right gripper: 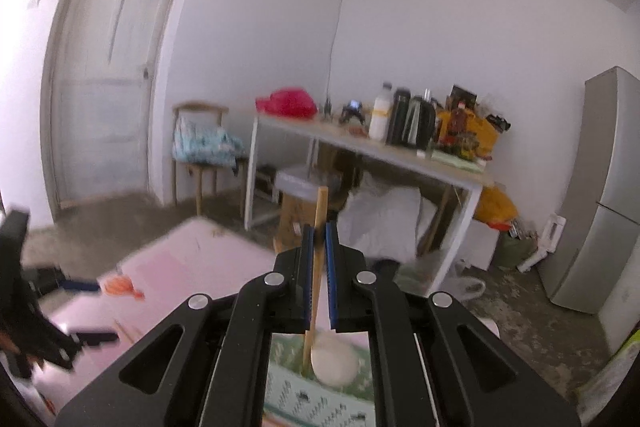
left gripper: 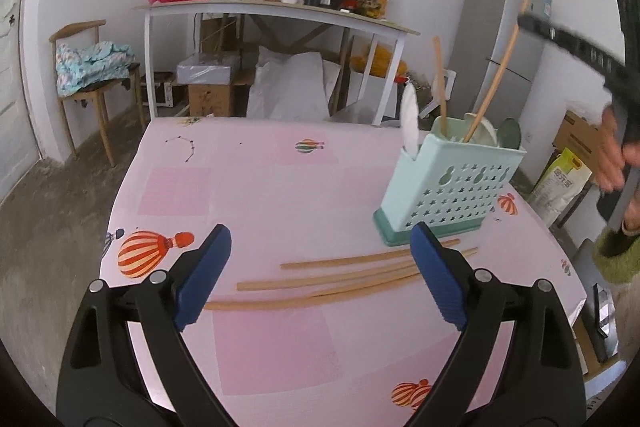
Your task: Organize utensils
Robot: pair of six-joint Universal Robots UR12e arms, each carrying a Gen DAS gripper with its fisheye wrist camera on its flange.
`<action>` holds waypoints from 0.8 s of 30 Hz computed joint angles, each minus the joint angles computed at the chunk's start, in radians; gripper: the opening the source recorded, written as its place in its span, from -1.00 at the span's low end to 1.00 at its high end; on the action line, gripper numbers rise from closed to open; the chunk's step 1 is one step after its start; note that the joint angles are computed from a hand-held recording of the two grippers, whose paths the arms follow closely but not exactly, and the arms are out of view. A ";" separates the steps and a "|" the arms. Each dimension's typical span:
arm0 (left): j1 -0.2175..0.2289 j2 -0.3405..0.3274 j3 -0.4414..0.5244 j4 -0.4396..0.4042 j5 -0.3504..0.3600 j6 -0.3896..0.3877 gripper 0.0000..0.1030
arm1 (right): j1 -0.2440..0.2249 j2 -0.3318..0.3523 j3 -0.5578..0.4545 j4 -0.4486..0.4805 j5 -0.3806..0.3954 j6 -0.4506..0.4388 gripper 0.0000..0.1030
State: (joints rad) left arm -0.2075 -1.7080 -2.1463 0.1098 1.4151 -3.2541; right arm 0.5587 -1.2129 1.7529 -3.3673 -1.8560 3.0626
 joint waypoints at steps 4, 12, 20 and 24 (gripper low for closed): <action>0.005 -0.005 0.000 0.000 -0.007 -0.008 0.70 | 0.001 -0.013 0.026 0.077 -0.002 0.057 -0.84; 0.004 -0.014 0.010 -0.025 0.023 0.001 0.71 | -0.004 -0.079 0.120 -0.013 -0.031 0.245 0.07; -0.001 -0.039 0.056 -0.097 0.055 0.055 0.70 | -0.013 -0.143 0.247 -0.142 -0.014 0.510 0.21; 0.003 -0.064 0.099 -0.162 0.015 0.097 0.52 | -0.039 -0.155 0.303 -0.101 0.085 0.686 0.22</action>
State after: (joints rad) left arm -0.2043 -1.7722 -2.0469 -0.0523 1.4299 -3.1575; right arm 0.5198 -1.3681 2.0562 -3.4682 -1.7709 3.7482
